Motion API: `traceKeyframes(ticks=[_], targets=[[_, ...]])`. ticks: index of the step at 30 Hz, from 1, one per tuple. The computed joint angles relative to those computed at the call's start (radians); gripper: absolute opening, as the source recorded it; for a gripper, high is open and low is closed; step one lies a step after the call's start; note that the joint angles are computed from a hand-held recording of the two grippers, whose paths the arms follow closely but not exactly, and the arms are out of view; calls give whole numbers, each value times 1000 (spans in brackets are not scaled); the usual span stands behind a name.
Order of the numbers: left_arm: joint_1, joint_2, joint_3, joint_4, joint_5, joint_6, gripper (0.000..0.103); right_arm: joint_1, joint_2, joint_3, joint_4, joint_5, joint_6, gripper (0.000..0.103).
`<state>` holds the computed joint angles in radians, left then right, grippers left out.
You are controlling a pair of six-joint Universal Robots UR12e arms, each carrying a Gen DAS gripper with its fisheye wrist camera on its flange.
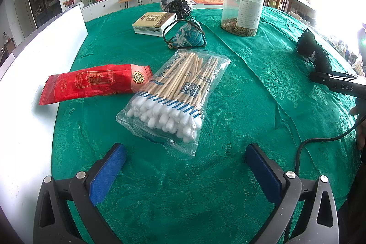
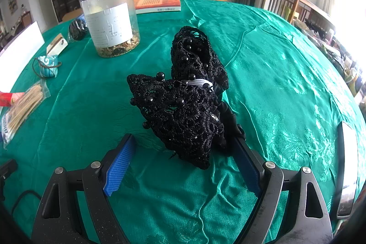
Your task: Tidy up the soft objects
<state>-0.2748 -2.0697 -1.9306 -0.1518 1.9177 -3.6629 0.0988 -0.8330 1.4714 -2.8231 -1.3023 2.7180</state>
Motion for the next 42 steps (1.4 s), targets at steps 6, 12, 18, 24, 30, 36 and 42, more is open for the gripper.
traceKeyframes(ticks=[6, 12, 18, 24, 30, 36, 42], targets=[[0, 0, 0, 0, 0, 0, 103, 0, -1, 2, -3, 2, 2, 86], [0, 0, 0, 0, 0, 0, 103, -2, -2, 9, -13, 5, 4, 86], [0, 0, 0, 0, 0, 0, 103, -2, -2, 9, -14, 5, 4, 86], [0, 0, 0, 0, 0, 0, 103, -3, -3, 10, -15, 5, 4, 86], [0, 0, 0, 1, 0, 0, 103, -3, -3, 11, -15, 6, 4, 86], [0, 0, 0, 1, 0, 0, 103, -3, -3, 10, -15, 6, 4, 86], [0, 0, 0, 1, 0, 0, 103, -3, -3, 10, -15, 6, 4, 86]])
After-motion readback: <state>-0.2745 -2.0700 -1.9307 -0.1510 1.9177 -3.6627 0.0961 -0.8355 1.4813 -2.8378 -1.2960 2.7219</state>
